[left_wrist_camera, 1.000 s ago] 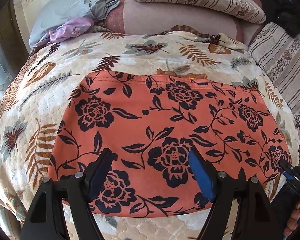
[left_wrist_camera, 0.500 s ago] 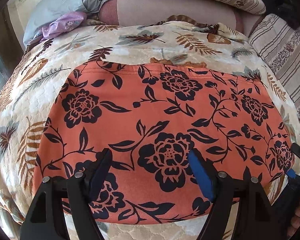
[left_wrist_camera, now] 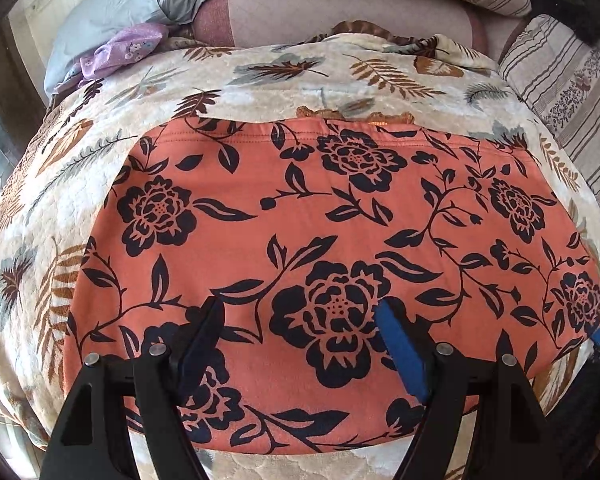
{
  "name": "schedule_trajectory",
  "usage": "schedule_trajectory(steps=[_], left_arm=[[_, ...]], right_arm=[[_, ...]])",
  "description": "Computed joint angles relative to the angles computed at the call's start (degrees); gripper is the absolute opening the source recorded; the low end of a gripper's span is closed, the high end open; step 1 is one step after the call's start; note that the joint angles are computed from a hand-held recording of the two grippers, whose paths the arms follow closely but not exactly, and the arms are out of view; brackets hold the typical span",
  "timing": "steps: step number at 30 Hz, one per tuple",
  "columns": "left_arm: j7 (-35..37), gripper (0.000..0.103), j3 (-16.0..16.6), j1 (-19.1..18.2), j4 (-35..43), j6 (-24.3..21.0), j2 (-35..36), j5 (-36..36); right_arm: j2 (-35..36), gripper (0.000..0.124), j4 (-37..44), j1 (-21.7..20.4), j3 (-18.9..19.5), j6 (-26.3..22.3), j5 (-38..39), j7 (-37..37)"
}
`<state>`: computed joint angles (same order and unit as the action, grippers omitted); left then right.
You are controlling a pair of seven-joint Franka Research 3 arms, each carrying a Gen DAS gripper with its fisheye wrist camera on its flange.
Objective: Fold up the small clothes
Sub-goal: 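Press the folded orange shirt flat with both open grippers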
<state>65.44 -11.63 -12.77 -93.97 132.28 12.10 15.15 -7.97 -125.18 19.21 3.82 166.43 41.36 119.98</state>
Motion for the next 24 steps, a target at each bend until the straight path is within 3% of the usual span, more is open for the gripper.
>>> schedule_trajectory(steps=[1,5,7,9,11,13,18,20,21,23,24], left_arm=[[0.1,0.079,0.0,0.0,0.1,0.2,0.0,0.0],[0.2,0.079,0.1,0.2,0.3,1.3,-0.3,-0.1],[0.3,0.079,0.2,0.3,0.4,1.5,-0.2,-0.1],[0.2,0.079,0.3,0.4,0.6,1.6,-0.1,-0.2],[0.3,0.079,0.3,0.5,1.1,1.5,0.5,-0.4],[0.3,0.079,0.3,0.5,1.5,1.4,1.1,-0.4],[1.6,0.079,0.4,0.1,4.0,-2.2,3.9,0.0],[1.0,0.079,0.4,0.2,2.5,-0.4,3.0,-0.1],[0.9,0.079,0.3,0.5,1.7,1.1,2.3,-0.7],[0.8,0.079,0.1,0.8,0.6,3.5,1.6,-1.6],[1.1,0.079,0.1,0.7,0.9,3.4,2.0,-1.6]], right_arm=[[0.1,0.091,-0.2,-0.2,0.5,1.3,-0.9,1.5],[1.6,0.089,1.4,1.3,-0.7,1.4,4.8,-2.5],[2.0,0.087,1.6,0.6,-0.3,1.6,3.6,-1.3],[2.4,0.073,1.9,-0.5,0.2,1.1,-0.1,1.6],[2.9,0.044,2.4,-1.1,0.1,-0.8,-1.9,2.7],[3.3,0.035,2.6,-1.7,0.0,-2.5,-3.5,4.4],[3.6,0.039,2.0,-1.6,-0.2,-3.5,1.3,3.6],[3.4,0.067,1.6,-1.0,-0.2,-1.2,4.9,0.5],[3.4,0.069,1.6,-1.0,-0.1,-0.7,4.6,0.6],[3.5,0.066,2.0,-1.4,0.0,-1.3,2.1,1.6],[3.6,0.053,2.2,-1.8,0.1,-1.9,-0.6,2.6]])
